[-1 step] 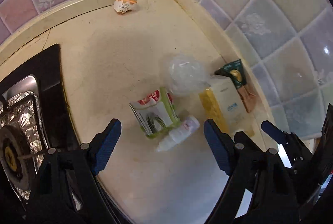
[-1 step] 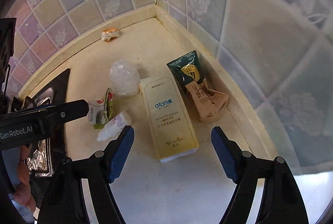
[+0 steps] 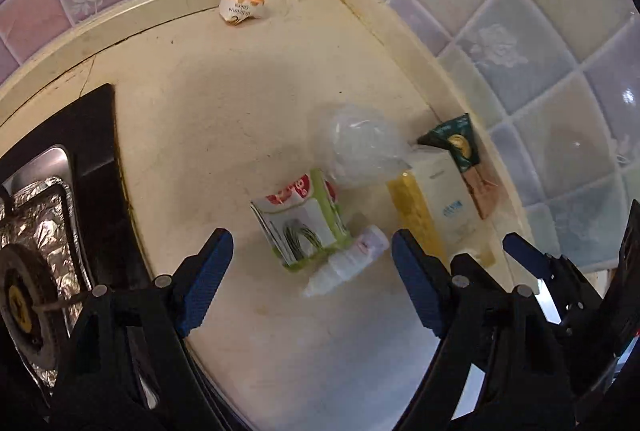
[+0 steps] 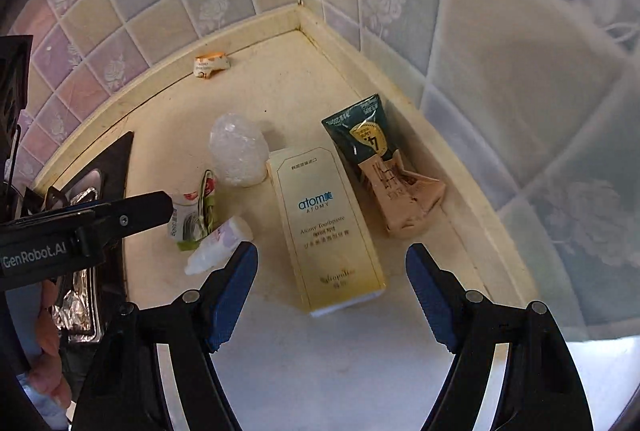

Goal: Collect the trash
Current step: 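Grasp the green-white packet with left tool while right tool grasps Atomy toothpaste box, then carry the packet and toothpaste box down toward the floor trash bin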

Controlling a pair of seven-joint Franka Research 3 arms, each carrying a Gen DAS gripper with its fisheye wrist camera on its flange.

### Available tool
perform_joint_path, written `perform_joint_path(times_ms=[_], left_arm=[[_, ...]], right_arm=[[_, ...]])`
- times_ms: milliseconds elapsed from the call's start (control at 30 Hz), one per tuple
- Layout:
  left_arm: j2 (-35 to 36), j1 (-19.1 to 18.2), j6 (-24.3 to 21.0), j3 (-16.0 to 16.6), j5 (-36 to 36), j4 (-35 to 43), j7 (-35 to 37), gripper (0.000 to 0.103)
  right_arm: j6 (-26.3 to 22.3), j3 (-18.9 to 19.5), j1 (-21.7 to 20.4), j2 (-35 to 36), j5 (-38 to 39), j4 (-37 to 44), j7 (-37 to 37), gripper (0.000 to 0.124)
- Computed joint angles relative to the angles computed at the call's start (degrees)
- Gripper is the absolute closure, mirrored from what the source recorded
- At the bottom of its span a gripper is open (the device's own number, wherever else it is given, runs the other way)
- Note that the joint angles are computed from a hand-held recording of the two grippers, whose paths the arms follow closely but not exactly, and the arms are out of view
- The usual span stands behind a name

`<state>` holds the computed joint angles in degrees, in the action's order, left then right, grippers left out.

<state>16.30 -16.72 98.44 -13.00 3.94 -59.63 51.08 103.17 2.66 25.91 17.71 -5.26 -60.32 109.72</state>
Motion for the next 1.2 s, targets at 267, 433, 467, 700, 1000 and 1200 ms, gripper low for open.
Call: perform_joint_path(times_ms=[267, 433, 467, 700, 1000, 1200], left_arm=[[2.26, 0.61, 0.17, 0.13, -0.95, -0.45, 0.54, 0.023], [5.15, 0.48, -0.44, 0.23, -1.13, 2.35, 0.84, 0.023], [6.16, 0.23, -1.02, 0.29, -0.92, 3.5, 0.73, 0.023], [6.3, -0.37, -1.88, 0.47, 0.54, 2.81, 2.15, 0.049], [3.69, -2.08, -2.0, 0.39, 3.67, 1.39, 4.24, 0.082], [-3.28, -1.78, 0.53, -0.08, 4.0, -5.13, 3.69, 0.085]], right_arm=[[-4.22, -0.83, 1.45, 8.29, -0.38, 8.81, -1.8, 0.068], [-1.53, -1.08, 1.41, 7.73, 1.42, 6.27, -0.27, 0.071], [-1.26, -1.09, 1.46, 7.67, 1.4, 6.09, -0.17, 0.071], [-0.37, -1.01, 1.61, 6.77, 1.45, 4.66, -0.21, 0.072], [1.81, -0.35, 1.71, 2.82, 1.26, -0.22, 1.44, 0.074], [4.05, 0.38, 1.93, -2.1, -0.34, -4.58, 2.61, 0.074]])
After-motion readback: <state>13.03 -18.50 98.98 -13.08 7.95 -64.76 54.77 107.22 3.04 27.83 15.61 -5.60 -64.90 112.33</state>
